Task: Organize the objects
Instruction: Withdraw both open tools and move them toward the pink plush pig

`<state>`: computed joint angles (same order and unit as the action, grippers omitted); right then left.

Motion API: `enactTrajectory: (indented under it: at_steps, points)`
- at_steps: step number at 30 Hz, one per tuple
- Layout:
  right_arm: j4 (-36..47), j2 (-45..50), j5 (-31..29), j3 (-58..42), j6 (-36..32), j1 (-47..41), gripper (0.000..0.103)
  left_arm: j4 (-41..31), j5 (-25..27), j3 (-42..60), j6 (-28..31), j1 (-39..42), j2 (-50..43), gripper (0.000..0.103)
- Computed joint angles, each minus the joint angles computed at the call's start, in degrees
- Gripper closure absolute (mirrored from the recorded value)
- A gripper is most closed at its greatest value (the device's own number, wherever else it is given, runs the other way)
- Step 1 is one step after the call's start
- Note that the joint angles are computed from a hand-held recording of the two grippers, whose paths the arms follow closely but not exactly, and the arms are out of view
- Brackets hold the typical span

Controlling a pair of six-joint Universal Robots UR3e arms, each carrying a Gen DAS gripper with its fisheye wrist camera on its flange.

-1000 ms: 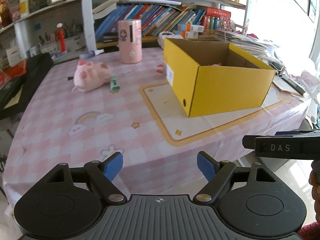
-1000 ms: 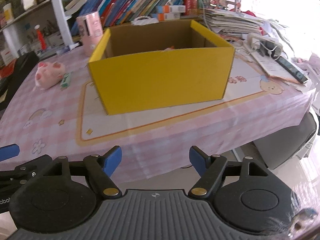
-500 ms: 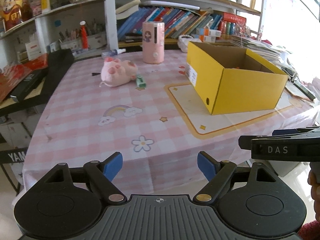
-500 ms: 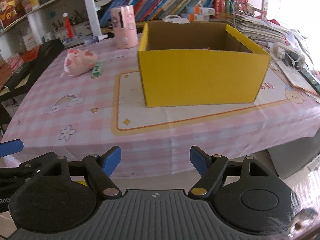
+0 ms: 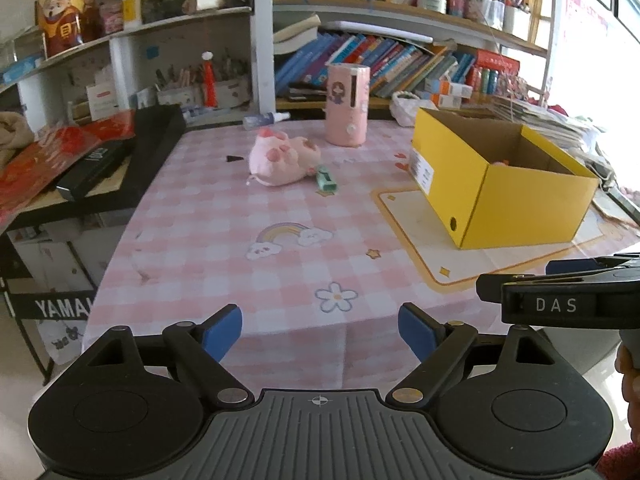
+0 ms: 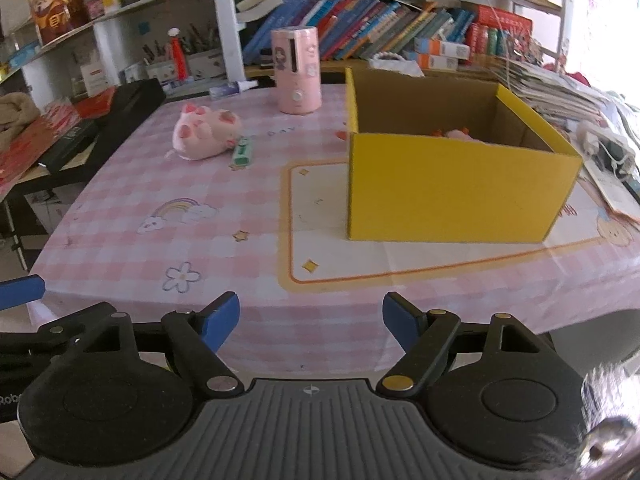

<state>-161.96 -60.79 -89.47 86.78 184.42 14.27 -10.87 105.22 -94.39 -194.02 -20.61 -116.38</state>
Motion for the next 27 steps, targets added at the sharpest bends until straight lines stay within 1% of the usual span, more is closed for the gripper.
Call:
enactTrajectory:
  at_steps: [11,20,23,27]
  points:
    - [1.2,3.1,-0.7,-6.1,0.3,2.5,0.025,3.0,-0.6,-2.5,1.6,2.6,1.8,0.015]
    - [3.3,6.5,-0.1,-11.4,-0.6,2.5,0.024,1.0,-1.8,1.1,2.1,3.9,-0.8,0.015]
    - [5.1,9.0,0.6,-15.2,-0.6,2.4,0.024,-0.1,-1.6,3.4,2.3,4.5,-2.2,0.015]
    - [9.2,14.4,2.0,-24.5,-1.4,2.2,0.024,-2.2,-1.1,7.6,2.2,5.7,-4.7,0.015]
